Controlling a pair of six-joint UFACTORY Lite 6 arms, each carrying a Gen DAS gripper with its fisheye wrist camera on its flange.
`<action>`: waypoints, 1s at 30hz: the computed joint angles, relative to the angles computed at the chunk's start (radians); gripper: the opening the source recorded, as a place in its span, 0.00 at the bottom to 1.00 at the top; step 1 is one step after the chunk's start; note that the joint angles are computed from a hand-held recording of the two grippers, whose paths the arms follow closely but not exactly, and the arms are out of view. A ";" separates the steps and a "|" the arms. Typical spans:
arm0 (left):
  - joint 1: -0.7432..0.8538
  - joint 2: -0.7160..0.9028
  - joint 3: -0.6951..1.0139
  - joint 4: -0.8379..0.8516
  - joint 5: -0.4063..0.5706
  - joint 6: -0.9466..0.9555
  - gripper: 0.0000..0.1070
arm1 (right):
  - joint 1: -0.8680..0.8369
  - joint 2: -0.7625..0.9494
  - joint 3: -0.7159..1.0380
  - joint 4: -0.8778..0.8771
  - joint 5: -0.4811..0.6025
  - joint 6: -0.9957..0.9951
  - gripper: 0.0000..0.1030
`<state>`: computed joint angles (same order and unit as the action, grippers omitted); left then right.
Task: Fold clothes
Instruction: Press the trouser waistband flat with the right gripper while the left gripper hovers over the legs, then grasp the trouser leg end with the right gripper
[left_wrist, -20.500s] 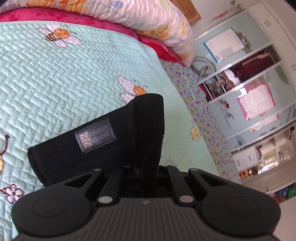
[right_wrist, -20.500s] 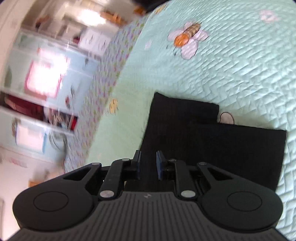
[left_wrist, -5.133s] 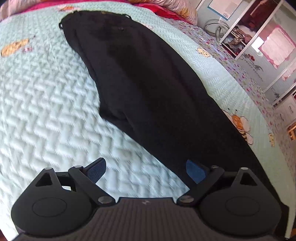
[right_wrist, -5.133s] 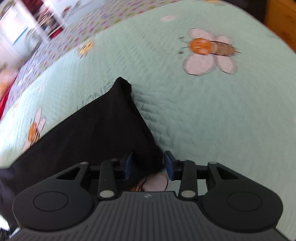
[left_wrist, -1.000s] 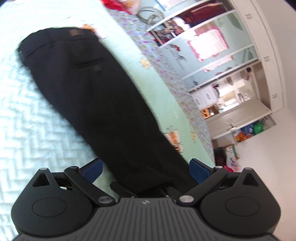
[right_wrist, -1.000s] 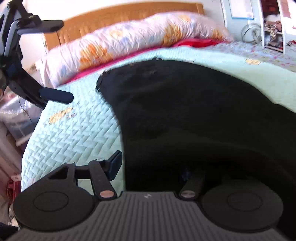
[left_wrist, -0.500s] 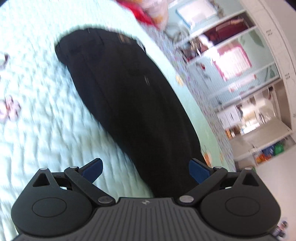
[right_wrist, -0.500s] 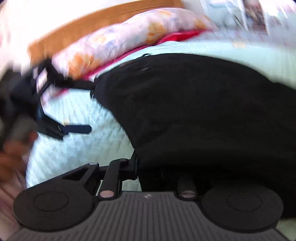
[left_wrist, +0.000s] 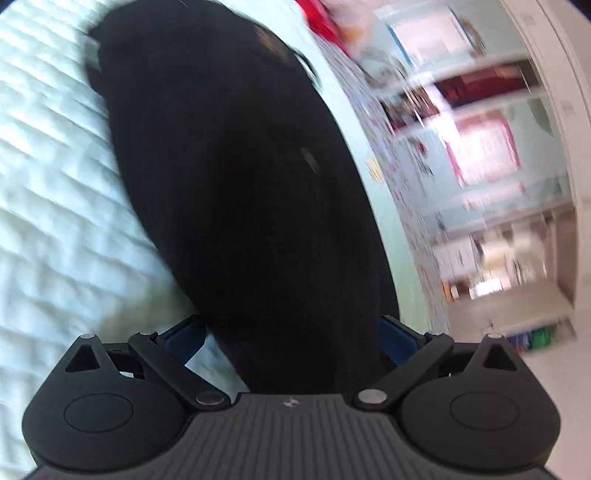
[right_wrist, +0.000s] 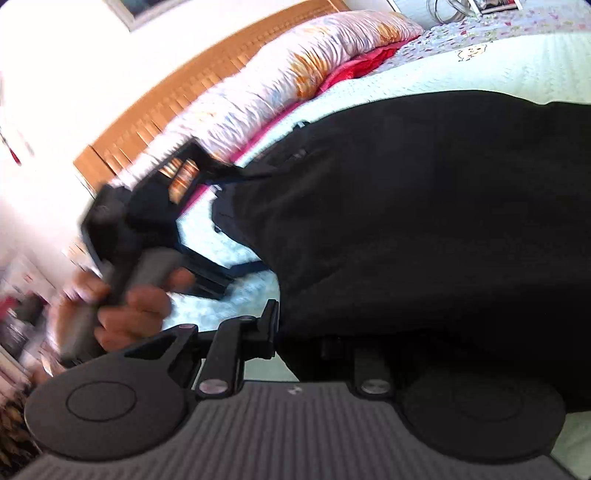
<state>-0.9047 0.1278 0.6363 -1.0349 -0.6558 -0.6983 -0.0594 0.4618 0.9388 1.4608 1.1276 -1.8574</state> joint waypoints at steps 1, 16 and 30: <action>-0.008 0.029 0.036 -0.006 0.011 0.043 0.94 | -0.008 0.010 0.010 -0.002 0.020 0.004 0.24; -0.163 0.287 0.339 -0.338 0.005 0.519 0.96 | -0.707 -0.106 -0.036 -0.205 0.057 0.150 0.47; -0.373 0.385 0.722 -0.932 -0.233 0.979 0.96 | -0.983 0.470 0.925 -0.198 -0.108 0.737 0.49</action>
